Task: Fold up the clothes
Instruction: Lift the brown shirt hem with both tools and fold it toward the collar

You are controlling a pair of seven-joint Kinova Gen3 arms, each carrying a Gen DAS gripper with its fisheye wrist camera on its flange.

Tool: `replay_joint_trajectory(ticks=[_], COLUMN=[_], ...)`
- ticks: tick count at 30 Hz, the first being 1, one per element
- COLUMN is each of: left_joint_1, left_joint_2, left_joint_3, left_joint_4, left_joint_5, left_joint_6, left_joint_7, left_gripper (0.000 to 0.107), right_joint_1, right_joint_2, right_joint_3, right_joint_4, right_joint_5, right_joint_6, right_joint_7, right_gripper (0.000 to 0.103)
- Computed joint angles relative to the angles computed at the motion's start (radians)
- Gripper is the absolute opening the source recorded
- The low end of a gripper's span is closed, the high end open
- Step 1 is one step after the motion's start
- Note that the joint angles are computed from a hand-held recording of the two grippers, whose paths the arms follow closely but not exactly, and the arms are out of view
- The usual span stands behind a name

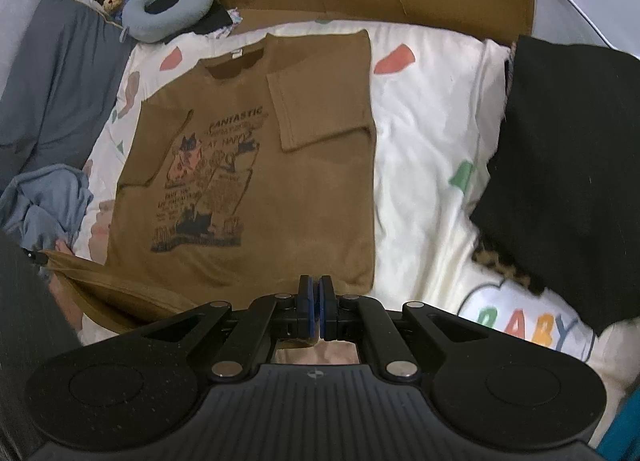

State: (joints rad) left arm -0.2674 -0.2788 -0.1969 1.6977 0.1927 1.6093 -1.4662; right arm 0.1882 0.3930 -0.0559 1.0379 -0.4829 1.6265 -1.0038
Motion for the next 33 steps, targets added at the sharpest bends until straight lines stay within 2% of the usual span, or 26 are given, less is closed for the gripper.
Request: replay_joint_trajectory(ticks=[10,23,28,33], left_joint_1=[-0.032,-0.076,-0.087,-0.093], left_joint_2=[0.061,0.16,0.206,0.247], left_joint_3=[-0.037,-0.026,-0.006,0.014], left_joint_4=[-0.086,-0.21,-0.225,-0.202], left_joint_5=[0.027,0.082,0.082,0.078], left_joint_6=[-0.05,-0.143,-0.188,-0.252], left_joint_7=[-0.061,-0.107,-0.125,-0.135], left_gripper=[0.005,0.005,0.005,0.005], right_joint_1=[-0.029,-0.119,-0.15,-0.181], right_joint_2=[0.101,0.257,0.301,0.323], right_joint_3=[-0.028,-0.071,-0.074,-0.069], right_joint_4=[-0.192,-0.51,-0.565,-0.547], right_joint_5=[-0.014,0.053,0.09,0.128], right_joint_6=[0.019,0.042,0.025,-0.022], right_joint_7=[-0.095,-0.197,-0.216,-0.217], right_gripper=[0.0,0.0,0.0,0.0])
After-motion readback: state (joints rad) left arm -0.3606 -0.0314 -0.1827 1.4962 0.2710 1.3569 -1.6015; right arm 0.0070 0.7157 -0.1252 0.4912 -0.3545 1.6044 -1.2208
